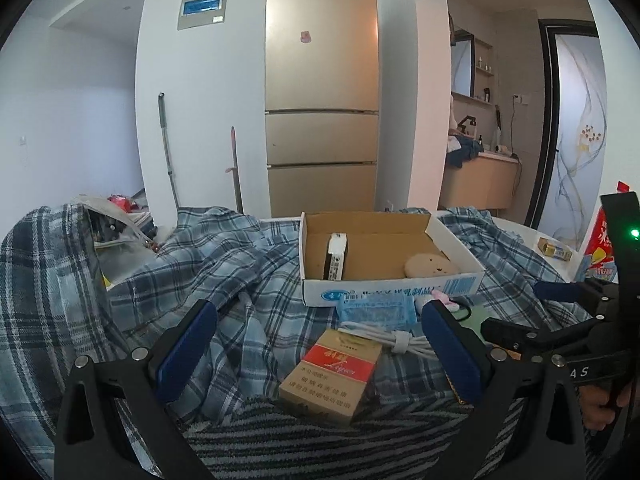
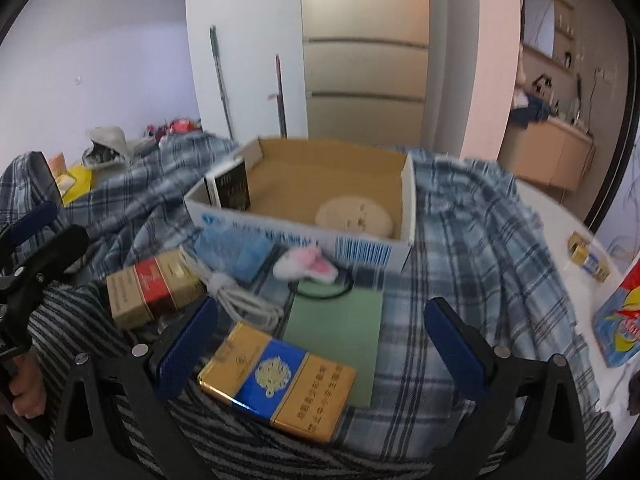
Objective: Organize soft objects
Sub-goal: 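Raise both tools away from the cardboard box, then lower the right tool and grasp the blue-gold cigarette pack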
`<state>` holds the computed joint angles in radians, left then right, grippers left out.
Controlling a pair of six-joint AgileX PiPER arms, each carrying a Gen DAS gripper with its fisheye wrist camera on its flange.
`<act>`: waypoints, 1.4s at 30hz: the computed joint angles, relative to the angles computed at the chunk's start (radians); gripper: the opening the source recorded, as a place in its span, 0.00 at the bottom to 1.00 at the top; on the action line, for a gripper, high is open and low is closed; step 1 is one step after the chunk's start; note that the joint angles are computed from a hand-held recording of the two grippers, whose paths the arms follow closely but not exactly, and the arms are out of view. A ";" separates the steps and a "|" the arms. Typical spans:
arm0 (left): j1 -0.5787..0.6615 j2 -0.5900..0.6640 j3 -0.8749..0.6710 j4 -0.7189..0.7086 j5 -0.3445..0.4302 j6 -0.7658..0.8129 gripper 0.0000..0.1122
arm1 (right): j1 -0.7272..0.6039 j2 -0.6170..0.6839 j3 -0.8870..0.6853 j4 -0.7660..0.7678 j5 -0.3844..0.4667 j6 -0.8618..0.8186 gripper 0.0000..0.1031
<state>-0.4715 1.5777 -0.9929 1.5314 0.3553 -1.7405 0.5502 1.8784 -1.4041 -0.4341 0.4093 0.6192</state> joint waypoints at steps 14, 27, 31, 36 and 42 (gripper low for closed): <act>-0.020 0.003 -0.011 -0.072 -0.002 0.107 0.85 | -0.084 0.067 -0.094 0.494 0.102 -0.420 0.75; -0.017 0.011 -0.019 -0.102 -0.018 0.144 0.84 | -0.110 0.144 -0.191 0.833 0.295 -0.812 0.70; -0.009 0.012 -0.022 -0.128 -0.025 0.159 0.84 | -0.094 0.138 -0.182 0.844 0.300 -0.856 0.70; -0.006 0.007 -0.015 -0.100 -0.025 0.138 0.84 | -0.101 0.151 -0.199 0.891 0.340 -0.917 0.75; -0.016 0.008 -0.012 -0.081 -0.018 0.123 0.84 | -0.108 0.155 -0.206 0.915 0.352 -0.936 0.84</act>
<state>-0.4872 1.5857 -1.0051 1.4502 0.3372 -1.6173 0.4426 2.0333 -1.6101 0.4806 0.7612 -0.3166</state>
